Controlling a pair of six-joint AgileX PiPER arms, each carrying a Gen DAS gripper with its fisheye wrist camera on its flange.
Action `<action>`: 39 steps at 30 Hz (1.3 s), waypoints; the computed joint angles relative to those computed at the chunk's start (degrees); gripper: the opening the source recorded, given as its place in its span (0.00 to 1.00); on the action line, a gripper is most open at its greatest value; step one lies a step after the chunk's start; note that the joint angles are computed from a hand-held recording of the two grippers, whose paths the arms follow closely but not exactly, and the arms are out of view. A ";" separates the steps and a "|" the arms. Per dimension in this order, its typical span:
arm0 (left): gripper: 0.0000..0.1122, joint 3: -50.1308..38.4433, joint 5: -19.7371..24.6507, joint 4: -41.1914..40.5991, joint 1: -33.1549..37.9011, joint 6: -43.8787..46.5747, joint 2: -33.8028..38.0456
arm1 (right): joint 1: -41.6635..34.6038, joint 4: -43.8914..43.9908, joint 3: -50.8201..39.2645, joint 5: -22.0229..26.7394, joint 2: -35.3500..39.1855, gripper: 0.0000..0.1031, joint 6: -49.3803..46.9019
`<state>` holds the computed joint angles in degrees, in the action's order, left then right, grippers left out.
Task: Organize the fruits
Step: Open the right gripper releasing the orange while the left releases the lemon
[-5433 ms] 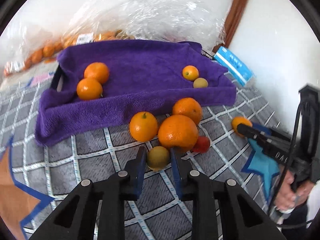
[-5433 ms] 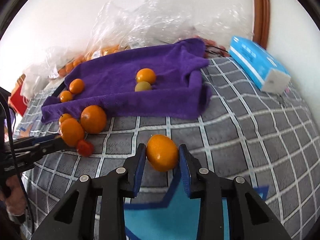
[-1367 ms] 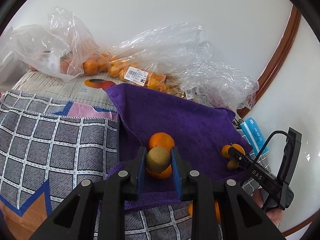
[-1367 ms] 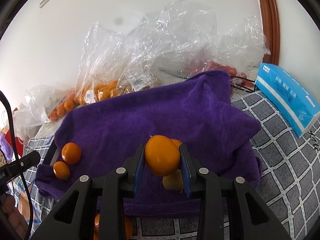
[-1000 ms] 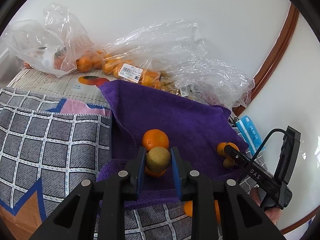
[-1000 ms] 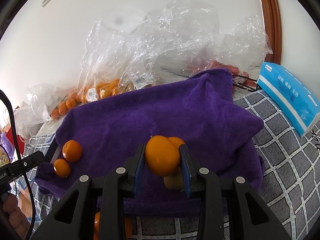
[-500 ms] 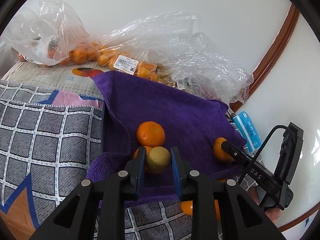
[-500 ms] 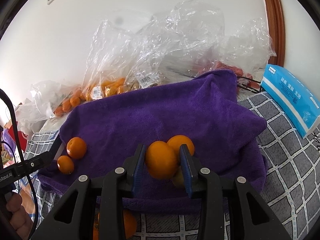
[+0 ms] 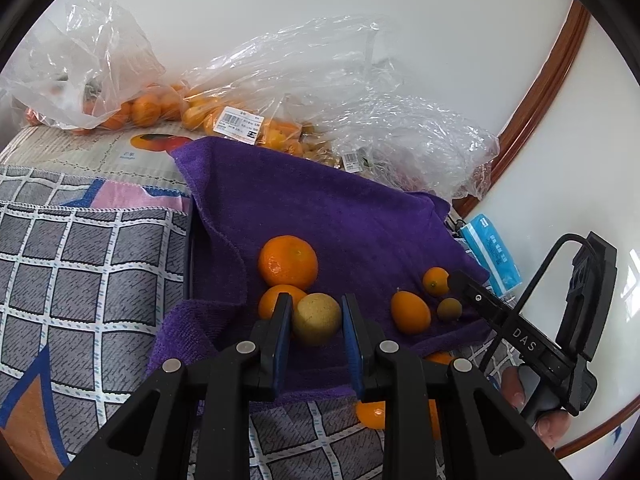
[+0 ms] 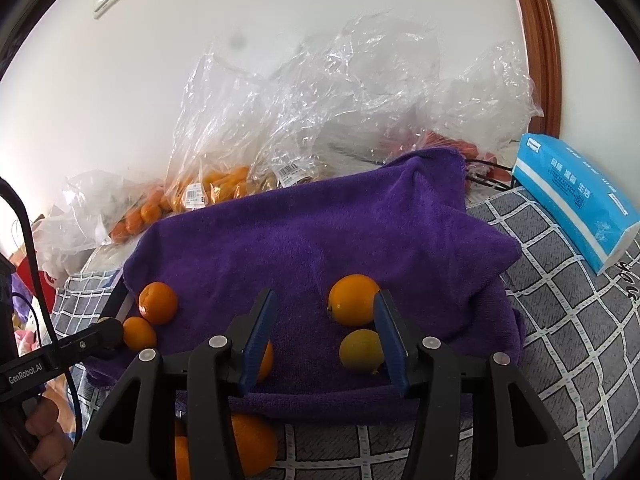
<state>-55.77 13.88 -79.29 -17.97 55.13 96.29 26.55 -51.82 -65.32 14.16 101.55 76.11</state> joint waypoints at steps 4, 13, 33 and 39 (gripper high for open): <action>0.21 0.14 0.97 -3.17 -0.03 3.65 0.20 | -0.15 -1.26 0.41 -0.13 -0.41 0.50 1.80; 0.21 0.80 -2.61 -5.79 -1.60 5.45 -0.13 | -0.32 -1.97 0.50 0.53 -0.74 0.50 3.41; 0.30 1.26 -4.84 -8.26 -2.33 4.77 -0.55 | -0.72 1.03 -0.11 0.84 -0.09 0.51 0.62; 0.31 1.81 -5.35 -13.00 -2.59 9.08 -0.87 | -0.76 0.26 0.15 0.85 -0.34 0.52 1.34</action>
<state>-53.95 8.53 -92.28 -20.56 64.21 95.42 25.79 -51.56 -65.17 15.01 101.21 77.45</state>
